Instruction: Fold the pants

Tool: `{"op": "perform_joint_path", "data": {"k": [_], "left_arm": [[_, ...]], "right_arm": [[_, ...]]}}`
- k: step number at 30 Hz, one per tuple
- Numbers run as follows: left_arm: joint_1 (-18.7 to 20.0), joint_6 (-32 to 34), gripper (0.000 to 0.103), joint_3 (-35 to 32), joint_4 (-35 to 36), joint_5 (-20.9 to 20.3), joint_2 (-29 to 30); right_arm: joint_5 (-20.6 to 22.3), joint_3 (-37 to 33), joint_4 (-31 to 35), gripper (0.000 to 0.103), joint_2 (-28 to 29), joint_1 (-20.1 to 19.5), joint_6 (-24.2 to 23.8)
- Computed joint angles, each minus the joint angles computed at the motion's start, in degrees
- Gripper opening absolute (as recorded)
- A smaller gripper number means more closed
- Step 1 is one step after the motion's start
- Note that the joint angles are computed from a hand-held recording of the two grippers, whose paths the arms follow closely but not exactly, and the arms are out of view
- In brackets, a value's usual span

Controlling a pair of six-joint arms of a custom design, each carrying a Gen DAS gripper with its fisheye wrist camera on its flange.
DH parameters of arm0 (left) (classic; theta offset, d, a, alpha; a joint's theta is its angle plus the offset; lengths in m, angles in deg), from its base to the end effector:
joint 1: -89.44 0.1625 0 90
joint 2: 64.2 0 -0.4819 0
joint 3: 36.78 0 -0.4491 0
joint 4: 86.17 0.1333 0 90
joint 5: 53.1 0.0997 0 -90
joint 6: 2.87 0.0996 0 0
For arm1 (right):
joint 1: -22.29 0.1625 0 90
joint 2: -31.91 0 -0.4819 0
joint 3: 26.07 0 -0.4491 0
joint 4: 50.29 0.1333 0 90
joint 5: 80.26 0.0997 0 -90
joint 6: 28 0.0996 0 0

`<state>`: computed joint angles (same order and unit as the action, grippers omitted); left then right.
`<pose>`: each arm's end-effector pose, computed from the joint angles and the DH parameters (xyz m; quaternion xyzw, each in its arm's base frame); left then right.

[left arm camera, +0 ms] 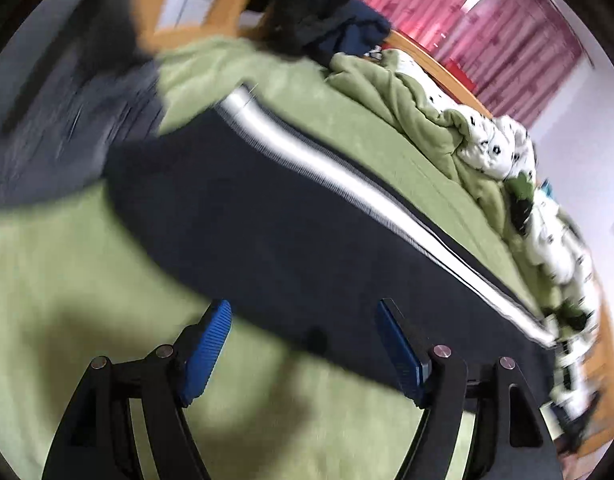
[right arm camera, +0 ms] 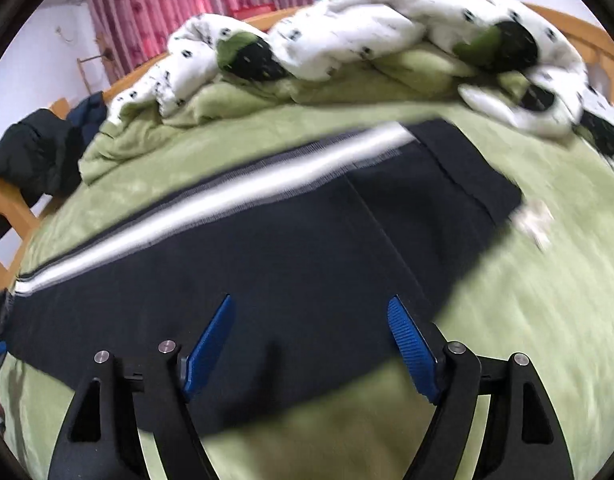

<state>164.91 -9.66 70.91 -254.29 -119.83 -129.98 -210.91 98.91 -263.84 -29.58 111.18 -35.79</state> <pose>-0.0001 -0.6884 0.2871 0.0003 0.9331 -0.3346 0.1321 0.0578 -0.5469 0.2328 -0.1262 -0.8206 0.4445 0.3362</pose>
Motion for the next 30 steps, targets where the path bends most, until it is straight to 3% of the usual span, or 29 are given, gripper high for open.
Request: {"op": "perform_joint_path", "data": {"k": [2,7,10,15,20,21,23,24,26,28,30], "left_arm": [[1.87,-2.41,0.073,1.50,-0.17,-4.74,-0.73],[4.25,-4.17,0.072,0.88,-2.47,-9.11,1.32],[4.49,-4.26,0.071,-1.02,-4.86,-8.70,3.59],[4.53,-4.13,0.062,-5.83,-4.23,-6.60,6.81],[5.92,-7.26,0.050,-10.10,-5.01,-6.63,9.40],[5.99,-7.61,0.044,-10.68,-5.21,-6.26,9.83],[5.48,-6.93,0.022,-11.76,-4.61,-2.57,10.68],[5.24,-6.05,0.012,-12.16,-4.25,-1.19,10.98],[5.18,-5.01,0.009,-11.85,-4.62,-2.00,10.43],[4.61,-3.69,0.009,-10.40,-5.78,-2.81,8.77],[3.43,-2.42,0.009,-8.66,-5.79,-3.10,6.52]], "right_arm": [[2.34,2.80,-0.02,0.078,-1.17,-1.70,3.94],[9.37,5.49,-2.28,0.078,-2.23,-6.01,9.64],[12.06,4.59,-4.79,0.078,-1.69,-7.47,11.59],[12.69,-0.17,-2.87,0.079,-0.91,-8.63,12.03],[12.37,-6.03,-0.38,0.077,0.39,-10.32,11.41],[13.14,-7.01,-0.94,0.076,0.68,-10.82,11.88],[11.34,-9.17,-0.02,0.059,1.27,-10.90,13.61],[10.16,-10.09,0.68,0.036,1.47,-10.80,13.43],[11.41,-9.46,-0.76,0.014,0.69,-11.06,13.51],[16.82,-6.40,-2.96,0.012,-2.23,-11.65,14.50],[17.79,-4.26,-3.66,0.011,-4.64,-10.94,14.63]]}}
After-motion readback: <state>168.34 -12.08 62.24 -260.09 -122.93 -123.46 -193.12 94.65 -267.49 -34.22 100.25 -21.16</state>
